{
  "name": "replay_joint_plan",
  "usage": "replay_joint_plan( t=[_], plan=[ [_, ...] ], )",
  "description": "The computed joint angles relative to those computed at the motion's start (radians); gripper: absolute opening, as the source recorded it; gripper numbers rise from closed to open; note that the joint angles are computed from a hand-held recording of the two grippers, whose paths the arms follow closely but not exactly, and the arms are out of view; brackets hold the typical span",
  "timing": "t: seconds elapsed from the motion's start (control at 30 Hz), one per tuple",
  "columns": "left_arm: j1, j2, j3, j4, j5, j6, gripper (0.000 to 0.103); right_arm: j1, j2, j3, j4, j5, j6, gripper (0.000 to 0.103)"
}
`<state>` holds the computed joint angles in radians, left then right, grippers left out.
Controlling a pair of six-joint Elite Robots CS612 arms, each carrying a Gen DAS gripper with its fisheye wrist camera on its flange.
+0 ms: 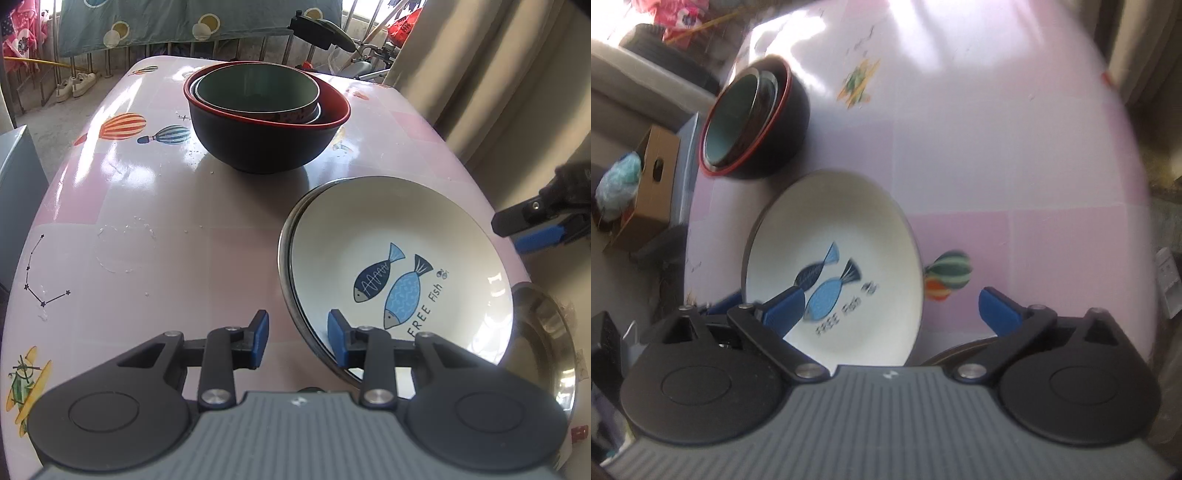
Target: Organize plates and bowls
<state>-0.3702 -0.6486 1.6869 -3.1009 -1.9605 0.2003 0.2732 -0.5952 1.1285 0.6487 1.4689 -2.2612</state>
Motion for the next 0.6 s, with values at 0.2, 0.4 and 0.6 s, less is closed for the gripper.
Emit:
replay_joint_plan(
  t=[0.2, 0.4, 0.6],
  plan=[
    [0.004, -0.002, 0.014, -0.044, -0.017, 0.009, 0.030, 0.080, -0.006, 0.012, -0.033, 0.321, -0.082, 0.041],
    [0.003, -0.005, 0.023, -0.061, -0.026, 0.029, 0.028, 0.109, -0.008, 0.048, -0.107, 0.413, -0.122, 0.003],
    [0.000, -0.008, 0.023, -0.057, -0.018, 0.029, 0.028, 0.116, 0.015, 0.033, -0.126, 0.423, -0.139, 0.002]
  ],
)
